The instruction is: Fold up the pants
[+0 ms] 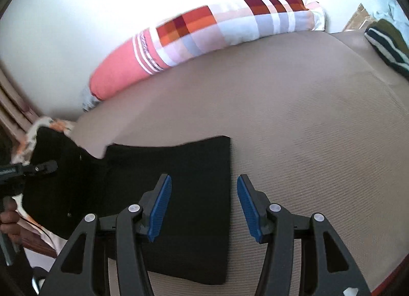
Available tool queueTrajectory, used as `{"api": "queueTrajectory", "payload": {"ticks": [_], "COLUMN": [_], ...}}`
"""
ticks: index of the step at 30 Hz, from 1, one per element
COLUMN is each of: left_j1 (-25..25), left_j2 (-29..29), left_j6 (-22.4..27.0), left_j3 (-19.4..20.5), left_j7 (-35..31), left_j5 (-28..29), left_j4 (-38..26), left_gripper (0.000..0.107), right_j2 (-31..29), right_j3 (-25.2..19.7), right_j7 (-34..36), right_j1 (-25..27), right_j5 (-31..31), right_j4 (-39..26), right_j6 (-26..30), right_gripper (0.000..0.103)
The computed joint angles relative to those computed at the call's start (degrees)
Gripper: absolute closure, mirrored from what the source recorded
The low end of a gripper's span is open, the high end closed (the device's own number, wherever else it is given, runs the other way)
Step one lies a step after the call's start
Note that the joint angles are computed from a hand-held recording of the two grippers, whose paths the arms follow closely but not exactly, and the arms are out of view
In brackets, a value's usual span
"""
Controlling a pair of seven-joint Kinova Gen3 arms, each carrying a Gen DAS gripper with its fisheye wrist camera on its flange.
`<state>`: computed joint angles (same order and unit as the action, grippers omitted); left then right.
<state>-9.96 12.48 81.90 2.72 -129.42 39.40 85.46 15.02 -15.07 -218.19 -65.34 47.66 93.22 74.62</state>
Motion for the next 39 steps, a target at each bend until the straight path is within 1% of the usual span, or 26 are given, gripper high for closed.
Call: {"api": "queueTrajectory", "payload": {"ticks": [2,4,5,10,12,16,19,22,24,25,28,29,30,34,36,37,38,39], "left_j1": [2.3,4.5,5.7,10.8,11.5,12.1,12.3,11.7,11.6,11.5,10.6,10.6,10.5,8.9,8.0,7.6,7.0,6.6], "left_j2": [-0.3,-0.6,-0.5,-0.3,0.1,-0.4,-0.8,-2.0,-2.4,-2.8,-4.0,-4.6,-5.3,-7.5,-8.3,-8.6,-8.8,-9.0], "left_j6": [-1.2,-3.0,-3.9,-9.5,-10.9,-13.0,-14.2,-15.0,-14.5,-14.1,-12.8,-12.9,-13.2,-14.1,-15.7,-16.8,-17.7,-19.1], "left_j3": [1.3,2.1,2.5,3.8,4.1,4.2,4.3,4.3,4.3,4.3,3.9,3.6,3.3,1.0,-0.2,-0.8,-1.4,-1.9], "left_j7": [0.7,1.8,2.4,4.3,4.1,3.8,3.2,0.6,-1.0,-2.0,-6.3,-7.4,-8.2,-10.5,-10.5,-10.3,-9.9,-8.9], "left_j5": [-0.1,-0.5,-0.8,-4.1,-4.6,-4.3,-4.2,-2.6,-1.8,-1.3,1.7,2.2,2.6,3.7,3.0,2.4,1.7,0.5], "left_j4": [1.6,3.2,3.7,6.6,7.6,9.4,10.3,12.1,12.7,13.1,14.2,14.6,15.0,16.3,16.9,17.1,17.3,17.5], "left_gripper": [0.094,0.094,0.094,0.094,0.094,0.093,0.09,0.077,0.062,0.058,0.054,0.049,0.047,0.047,0.047,0.047,0.047,0.047], "right_j2": [-0.3,-1.6,-1.8,-1.6,-2.0,-2.5,-2.6,-2.5,-2.5,-2.6,-2.8,-2.8,-2.8,-3.3,-3.8,-4.3,-4.6,-4.8], "right_j3": [0.0,-0.7,-0.3,-0.7,-0.8,-1.0,-1.1,-1.2,-1.1,-1.1,-1.1,-1.2,-1.2,-1.3,-0.6,-1.2,-2.8,-5.5], "right_j7": [-0.3,-2.0,-2.0,-0.8,-1.0,-1.1,-1.1,-0.5,-0.6,-0.6,-1.3,-1.2,-1.4,-2.4,-3.2,-4.0,-5.5,-7.6], "right_j1": [0.3,1.5,1.4,1.8,1.9,2.7,3.0,3.1,3.2,3.3,3.5,3.5,3.4,3.7,3.6,4.5,6.2,8.9], "right_j5": [-0.5,-0.1,-0.3,-0.7,-0.6,-0.8,-0.9,-0.6,-0.3,-0.2,0.2,0.2,0.5,1.4,2.3,3.1,4.6,6.6], "right_j4": [0.8,3.1,3.4,2.9,3.4,4.4,4.7,4.6,4.9,5.1,5.8,5.9,6.0,7.3,8.6,9.6,10.8,12.0], "right_j6": [-0.5,-3.5,-4.2,-2.9,-3.2,-4.4,-5.1,-5.2,-5.8,-6.1,-7.3,-7.4,-7.4,-10.2,-13.0,-15.1,-17.4,-19.8], "right_gripper": [0.052,0.052,0.052,0.052,0.052,0.052,0.052,0.052,0.052,0.052,0.052,0.052,0.052,0.052,0.052,0.051,0.05,0.05]}}
